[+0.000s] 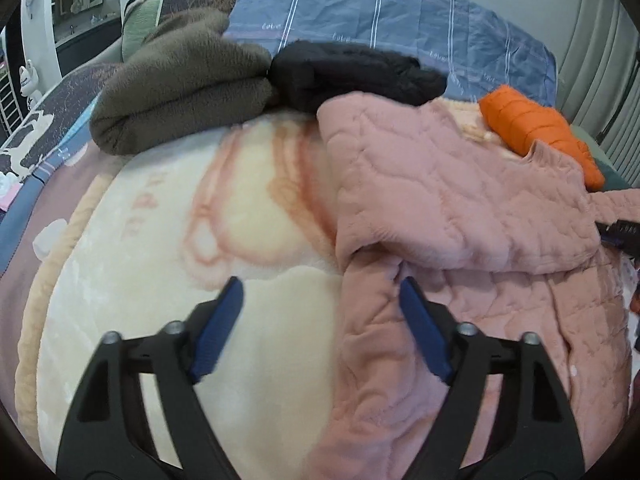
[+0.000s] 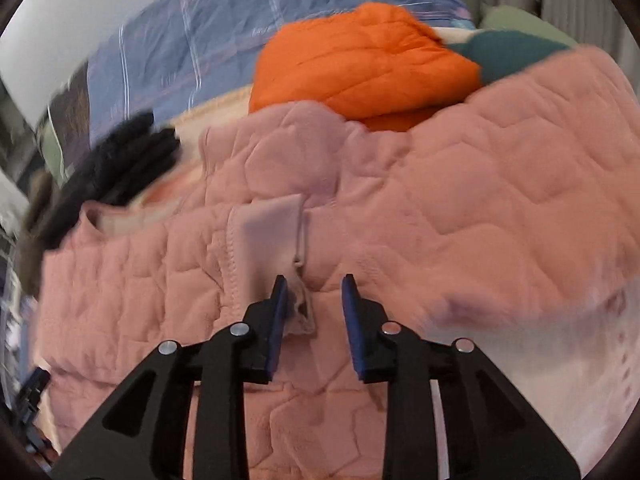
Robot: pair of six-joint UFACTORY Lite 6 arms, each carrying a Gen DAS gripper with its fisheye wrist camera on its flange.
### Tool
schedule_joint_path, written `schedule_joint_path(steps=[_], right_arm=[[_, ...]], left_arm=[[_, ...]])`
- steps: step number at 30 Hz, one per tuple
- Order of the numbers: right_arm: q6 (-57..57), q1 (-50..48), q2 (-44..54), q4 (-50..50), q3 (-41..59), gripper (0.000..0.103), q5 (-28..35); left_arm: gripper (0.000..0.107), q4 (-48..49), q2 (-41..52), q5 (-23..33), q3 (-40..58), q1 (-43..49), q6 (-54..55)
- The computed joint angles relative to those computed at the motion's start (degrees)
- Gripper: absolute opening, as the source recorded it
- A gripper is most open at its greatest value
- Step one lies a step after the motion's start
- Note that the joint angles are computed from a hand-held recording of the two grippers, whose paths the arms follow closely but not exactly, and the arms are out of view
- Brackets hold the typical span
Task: Fold large clothes
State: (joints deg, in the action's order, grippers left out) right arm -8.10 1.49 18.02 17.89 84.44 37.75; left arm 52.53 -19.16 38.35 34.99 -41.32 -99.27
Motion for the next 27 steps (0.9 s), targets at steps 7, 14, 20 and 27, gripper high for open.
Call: schedule_joint_path(steps=[7,14,20,27], right_arm=[[-18.51,4.62,-6.32,16.84,-5.24,0.028,-0.47],[-31.85,2.37,-3.31,26.03,-15.4,0.026,-3.47],[-42.59,-14.97,-9.6,39.8,-13.51,0.041,13.16],[-30.35,-48.49,5.61,58.36,-0.39,0.07,26.52]], left_arm=[[0.036,1.67,9.67,-1.82,17.85,-2.86,6.11],[0.06,0.12,42.0,-7.76,37.88,-1.42,13.09],[0.062,12.34,42.85,-5.9,35.18,-3.99,0.65],[0.063,13.42,44.16,-2.54,36.39,-5.95,-0.65]])
